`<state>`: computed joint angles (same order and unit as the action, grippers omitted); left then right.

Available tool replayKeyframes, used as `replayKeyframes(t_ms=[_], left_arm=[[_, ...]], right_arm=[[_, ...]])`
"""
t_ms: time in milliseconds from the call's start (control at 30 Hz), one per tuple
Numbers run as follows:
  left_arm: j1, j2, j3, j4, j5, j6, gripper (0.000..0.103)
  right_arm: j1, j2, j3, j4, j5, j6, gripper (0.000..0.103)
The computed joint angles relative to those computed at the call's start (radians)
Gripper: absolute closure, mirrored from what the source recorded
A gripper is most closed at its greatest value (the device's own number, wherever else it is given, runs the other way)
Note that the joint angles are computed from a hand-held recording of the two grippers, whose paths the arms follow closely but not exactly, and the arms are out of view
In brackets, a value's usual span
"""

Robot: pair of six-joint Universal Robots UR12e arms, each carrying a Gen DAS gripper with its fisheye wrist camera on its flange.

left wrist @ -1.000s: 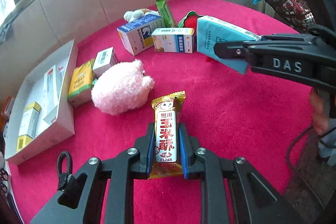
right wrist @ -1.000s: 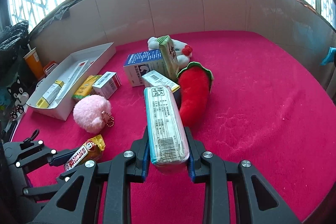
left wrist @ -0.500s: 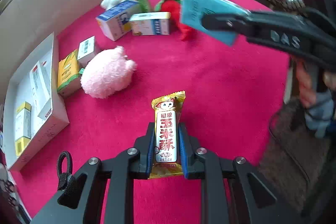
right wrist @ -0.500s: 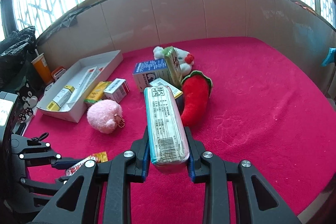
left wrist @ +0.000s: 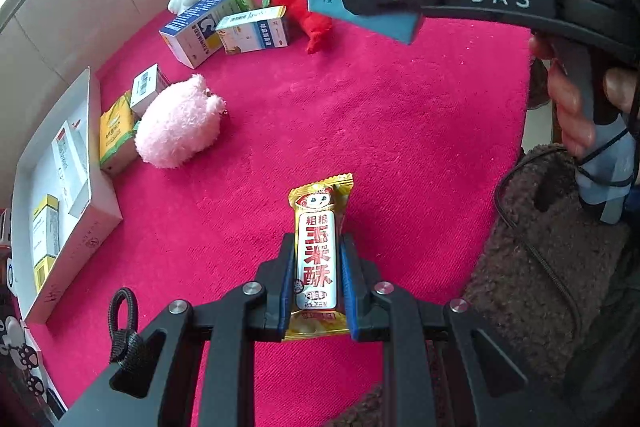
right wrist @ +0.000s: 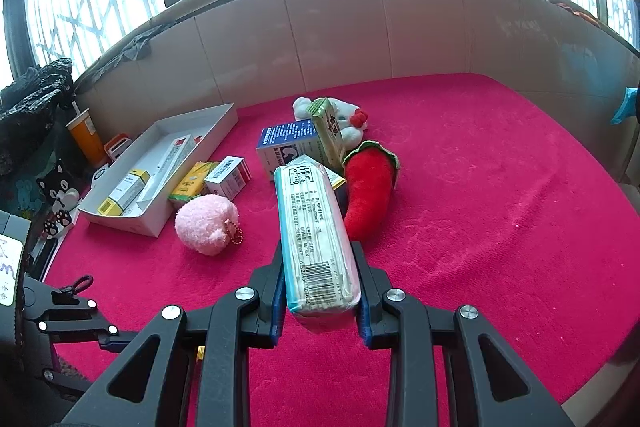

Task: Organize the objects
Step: 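Lift and carry the snack bar and white-teal box toward the tray with both tools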

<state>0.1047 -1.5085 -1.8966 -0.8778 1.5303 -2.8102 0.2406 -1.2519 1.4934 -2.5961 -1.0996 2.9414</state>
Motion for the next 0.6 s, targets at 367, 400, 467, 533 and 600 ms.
replayKeyframes(t_ms=[367,400,467,533,600], left_arm=[[0.009,0.02,-0.02,0.018,-0.003,-0.002,0.083],[0.01,0.022,-0.021,0.021,-0.005,-0.003,0.083],[0.014,0.026,-0.024,0.026,-0.008,-0.004,0.083],[0.017,0.029,-0.028,0.031,-0.014,-0.006,0.083],[0.02,0.032,-0.03,0.037,-0.02,-0.008,0.083]], right_arm=[[0.01,-0.008,0.0,0.002,0.012,-0.026,0.073],[0.011,-0.009,0.0,0.002,0.013,-0.028,0.073],[0.015,-0.011,-0.001,0.0,0.011,-0.032,0.073],[0.018,-0.012,-0.003,0.003,0.011,-0.037,0.073],[0.022,-0.012,-0.006,0.006,0.008,-0.042,0.073]])
